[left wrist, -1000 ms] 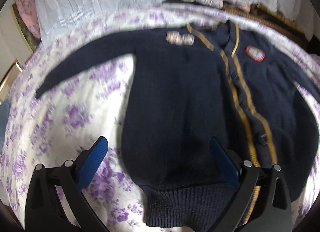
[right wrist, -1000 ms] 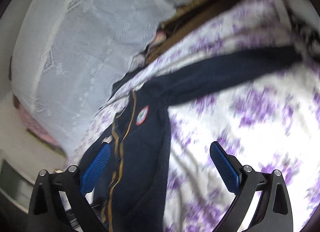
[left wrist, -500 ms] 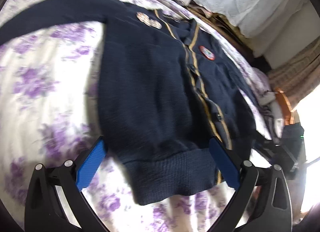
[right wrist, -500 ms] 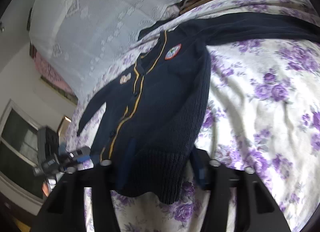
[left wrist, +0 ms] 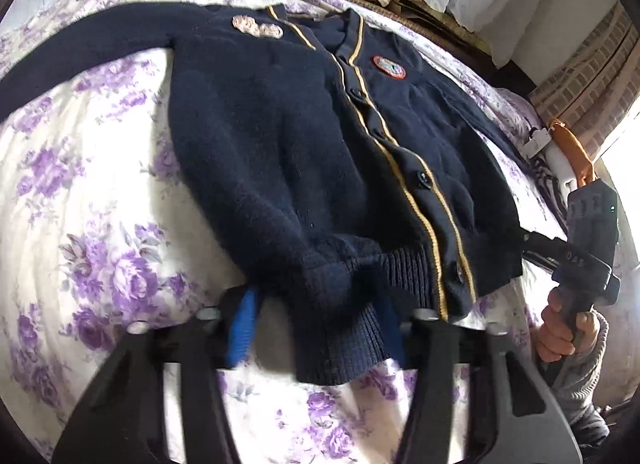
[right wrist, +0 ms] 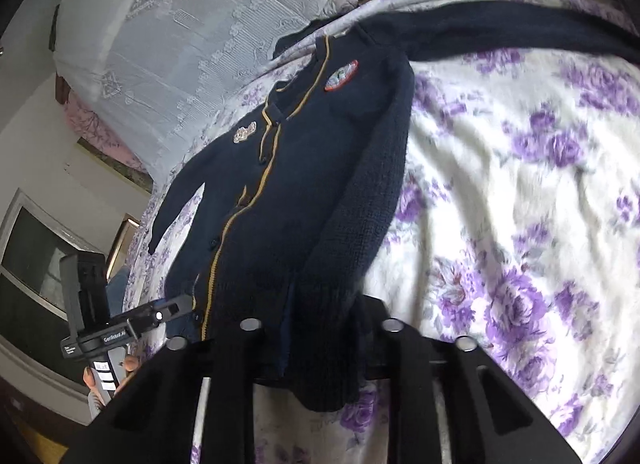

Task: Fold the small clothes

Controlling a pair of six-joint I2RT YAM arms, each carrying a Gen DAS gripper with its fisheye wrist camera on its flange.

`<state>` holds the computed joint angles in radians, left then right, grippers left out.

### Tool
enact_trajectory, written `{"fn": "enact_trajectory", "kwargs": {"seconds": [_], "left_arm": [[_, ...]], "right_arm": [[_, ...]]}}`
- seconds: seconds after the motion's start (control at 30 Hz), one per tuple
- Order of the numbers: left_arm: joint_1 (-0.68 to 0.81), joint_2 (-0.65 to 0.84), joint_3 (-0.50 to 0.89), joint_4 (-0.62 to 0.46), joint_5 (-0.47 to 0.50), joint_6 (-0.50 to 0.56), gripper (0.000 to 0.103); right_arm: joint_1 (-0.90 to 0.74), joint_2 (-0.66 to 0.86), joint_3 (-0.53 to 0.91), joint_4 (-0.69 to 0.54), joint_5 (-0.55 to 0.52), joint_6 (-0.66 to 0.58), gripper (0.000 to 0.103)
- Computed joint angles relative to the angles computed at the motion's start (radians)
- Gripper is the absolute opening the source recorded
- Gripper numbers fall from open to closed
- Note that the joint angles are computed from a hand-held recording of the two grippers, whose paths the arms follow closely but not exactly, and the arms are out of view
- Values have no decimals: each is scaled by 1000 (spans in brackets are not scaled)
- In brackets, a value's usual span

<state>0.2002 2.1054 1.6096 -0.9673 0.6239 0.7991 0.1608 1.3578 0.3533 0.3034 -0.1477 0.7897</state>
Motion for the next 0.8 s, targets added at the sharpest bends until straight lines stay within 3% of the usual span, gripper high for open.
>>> {"fn": "enact_trajectory", "kwargs": {"seconds": [0.07,0.13,0.2,0.3,0.33,0.37,0.4,0.43,0.47,0.53,0.6,0.67,0.73,0.8], "left_arm": [[25,-18,-4,-13,35,8,23],[62,-85,-72,30,66,40,21],[79,-132,-143,67,41,94,23],[48,-99,-178,121,-101,90,38],[54,-108,-177,121,-89,93,43],[53,-112,-153,89,-99,99,51],[63,-116,-120,44,-85,120,67],[84,-151,-132,65,-49,122,80],[102,-215,-190,162,-27,90,89],[104,-302,-262,324,-27,39,95],[55,-326,-256,384,-60,-5,95],[-13,-299,-208,373,-102,-49,97],[-104,-213,-113,317,-174,-88,98],[-187,-125,-76,341,-291,-131,98]], "right_arm": [[22,-98,-37,-2,42,12,12],[64,-210,-51,-70,102,-11,11],[96,-221,-41,-156,121,-33,11],[100,-110,-46,-142,118,-45,11],[87,-139,-33,-193,107,-54,17],[79,-180,-8,-269,108,-57,31],[80,-226,-1,-317,132,-61,39],[102,-274,5,-365,203,-62,47],[127,-317,27,-437,308,-75,47],[112,-331,79,-501,378,-123,48],[46,-267,155,-483,310,-164,48],[17,-121,250,-416,246,-200,48],[31,21,343,-396,216,-205,48],[-3,193,423,-387,133,-212,48]]}}
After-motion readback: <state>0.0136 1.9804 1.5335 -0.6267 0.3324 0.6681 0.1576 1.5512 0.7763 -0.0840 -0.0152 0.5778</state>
